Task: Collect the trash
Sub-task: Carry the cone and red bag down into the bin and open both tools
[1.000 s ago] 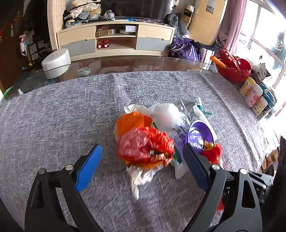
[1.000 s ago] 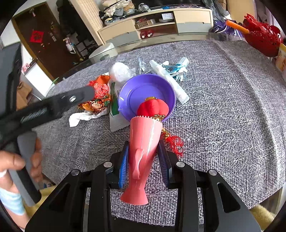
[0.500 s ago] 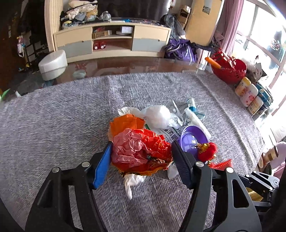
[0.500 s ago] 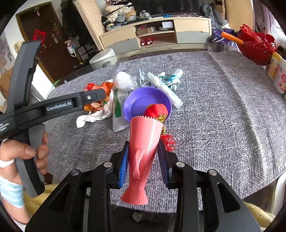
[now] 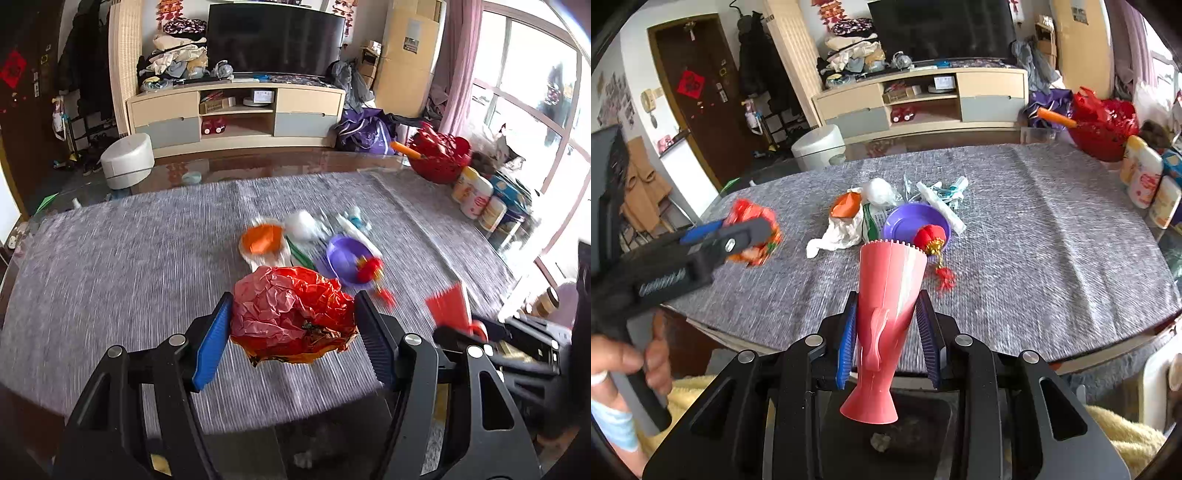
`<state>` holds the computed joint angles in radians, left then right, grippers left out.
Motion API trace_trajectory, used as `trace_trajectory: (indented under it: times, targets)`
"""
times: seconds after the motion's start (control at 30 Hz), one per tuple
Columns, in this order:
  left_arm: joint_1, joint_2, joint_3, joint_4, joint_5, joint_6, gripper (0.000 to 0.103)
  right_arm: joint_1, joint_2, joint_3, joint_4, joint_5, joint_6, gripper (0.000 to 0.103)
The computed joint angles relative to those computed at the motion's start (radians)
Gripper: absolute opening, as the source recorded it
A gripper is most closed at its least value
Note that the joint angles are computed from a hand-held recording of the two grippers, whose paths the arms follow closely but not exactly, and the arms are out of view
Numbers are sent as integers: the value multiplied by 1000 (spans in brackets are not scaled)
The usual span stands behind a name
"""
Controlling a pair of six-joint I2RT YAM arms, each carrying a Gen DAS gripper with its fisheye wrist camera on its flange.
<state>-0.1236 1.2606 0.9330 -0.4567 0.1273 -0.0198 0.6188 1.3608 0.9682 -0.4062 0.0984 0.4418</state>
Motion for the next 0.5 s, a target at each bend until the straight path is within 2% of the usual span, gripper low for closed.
trace_trajectory:
  times: [0.37,0.5]
  targets:
    - [-61,-332,-253,-134,-35,-52,63,119,-141,-142,-66,78,62,32]
    - [-90,-416,-359,-160,-31,-99,63,150,-140,-216,-38,52,100,32]
